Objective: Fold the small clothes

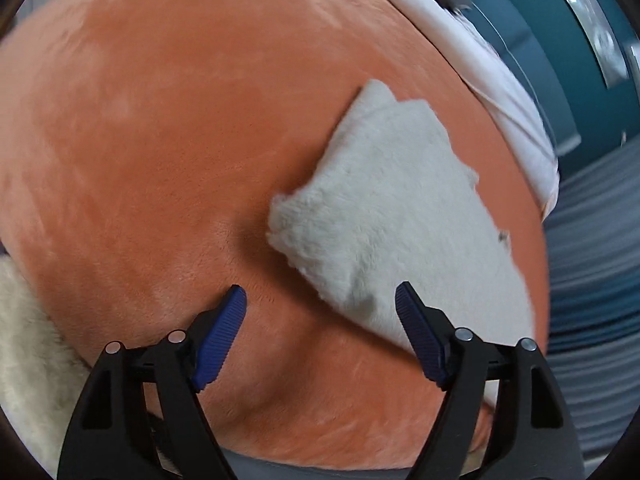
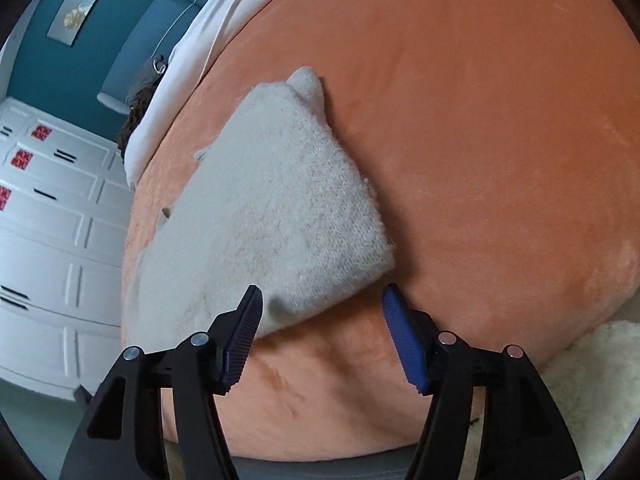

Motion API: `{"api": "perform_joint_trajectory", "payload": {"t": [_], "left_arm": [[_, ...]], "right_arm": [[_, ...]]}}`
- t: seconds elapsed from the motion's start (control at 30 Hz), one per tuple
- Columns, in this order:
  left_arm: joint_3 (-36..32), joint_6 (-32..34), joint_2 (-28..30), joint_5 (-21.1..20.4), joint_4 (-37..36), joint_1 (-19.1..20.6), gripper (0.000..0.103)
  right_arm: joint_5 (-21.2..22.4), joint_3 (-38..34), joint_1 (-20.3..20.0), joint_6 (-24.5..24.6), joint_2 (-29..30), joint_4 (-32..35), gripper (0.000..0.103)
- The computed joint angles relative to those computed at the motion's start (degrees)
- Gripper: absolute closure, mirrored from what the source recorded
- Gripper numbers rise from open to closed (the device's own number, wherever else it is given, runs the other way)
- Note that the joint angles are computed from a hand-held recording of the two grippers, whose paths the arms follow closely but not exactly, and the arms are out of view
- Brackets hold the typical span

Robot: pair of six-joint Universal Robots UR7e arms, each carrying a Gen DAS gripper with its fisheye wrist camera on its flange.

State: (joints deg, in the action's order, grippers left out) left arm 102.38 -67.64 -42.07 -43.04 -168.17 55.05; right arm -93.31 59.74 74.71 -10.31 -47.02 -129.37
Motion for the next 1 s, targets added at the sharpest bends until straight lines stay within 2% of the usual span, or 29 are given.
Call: {"api": "perform_joint_trajectory", "payload": {"t": [0.07,0.1,0.13,0.17,0.2,0.27,0.33,0.43,0.5,0.57,0.63,0.67,0.7,0.73,0.8,0.83,0.87,0.9,0.93,1.0], "left_arm": [[-1.1,0.5,0.7,0.0,-2.0,0.6,0.024],[-1.9,2.3,1.3,-0.1,-3.3,0.8,0.026],[-3.2,4.5,1.8,-0.7,-3.5,1.1,0.051],[-4.6,5.3,1.9,-1.5,-1.2,1.5,0.082],[-5.7,5.3,1.8,-1.6,1.2,1.5,0.089],[-5.3,5.8,0.8,-1.4,0.3,0.5,0.093],[-4.1,5.9,-1.2,-0.6,1.7,-1.0,0.094],[-1.3,2.8,-3.8,-1.3,4.6,-2.3,0.095],[0.0,0.6,-4.6,-2.2,8.8,-2.6,0.095],[1.4,-2.2,-4.6,-4.6,11.4,-2.0,0.095],[2.8,-3.8,-4.5,-6.5,11.1,-1.4,0.094],[3.3,-4.0,-4.5,-6.9,10.0,-1.3,0.092],[3.8,-3.9,-4.7,-6.4,8.5,-1.5,0.09],[3.8,-4.3,-5.2,-4.6,9.2,-2.1,0.085],[2.2,-6.0,-6.3,0.7,15.9,-3.6,0.075],[1.2,-6.3,-6.6,4.3,18.7,-4.4,0.063],[-0.2,-6.6,-6.7,7.9,21.9,-5.1,0.045],[-1.9,-5.2,-6.3,11.3,23.4,-5.5,0.039],[-3.3,-2.7,-5.8,12.9,23.0,-5.4,0.034],[-8.1,6.5,-3.1,13.0,18.5,-4.1,0.031]], "right_arm": [[0.9,-2.0,0.2,1.3,1.7,-0.1,0.04],[0.3,-2.8,0.7,1.6,2.4,-0.3,0.043],[0.0,-3.7,1.2,1.2,3.0,-0.3,0.061],[-0.9,-4.4,1.9,0.1,3.4,-0.7,0.077],[-0.4,-5.2,2.5,-0.9,3.4,0.1,0.084],[2.8,-3.9,2.9,-1.3,1.5,-1.6,0.086],[4.2,-1.9,3.3,-1.8,-1.0,-2.7,0.091],[2.0,2.2,3.2,-3.4,-4.8,-3.8,0.092],[-3.5,4.6,2.8,-5.4,-5.9,-3.6,0.092],[-8.5,6.0,1.8,-4.3,-5.9,-2.1,0.093],[-10.8,7.7,0.9,-3.8,-6.3,-1.9,0.097],[-12.4,7.8,1.0,-3.8,-6.2,-1.6,0.098],[-13.5,7.8,1.1,-3.7,-6.2,-2.1,0.093],[-13.4,8.0,1.2,-3.8,-6.6,-3.3,0.088],[-13.8,7.4,2.1,-5.6,-6.9,-7.6,0.085],[-13.7,6.6,2.6,-6.6,-6.7,-9.0,0.079],[-13.3,4.6,3.1,-8.4,-5.8,-10.2,0.073],[-12.7,2.8,3.8,-10.2,-4.8,-10.9,0.06],[-11.9,1.1,4.1,-11.7,-3.8,-11.1,0.051],[-10.9,-5.7,5.6,-14.7,0.6,-9.0,0.044]]}}
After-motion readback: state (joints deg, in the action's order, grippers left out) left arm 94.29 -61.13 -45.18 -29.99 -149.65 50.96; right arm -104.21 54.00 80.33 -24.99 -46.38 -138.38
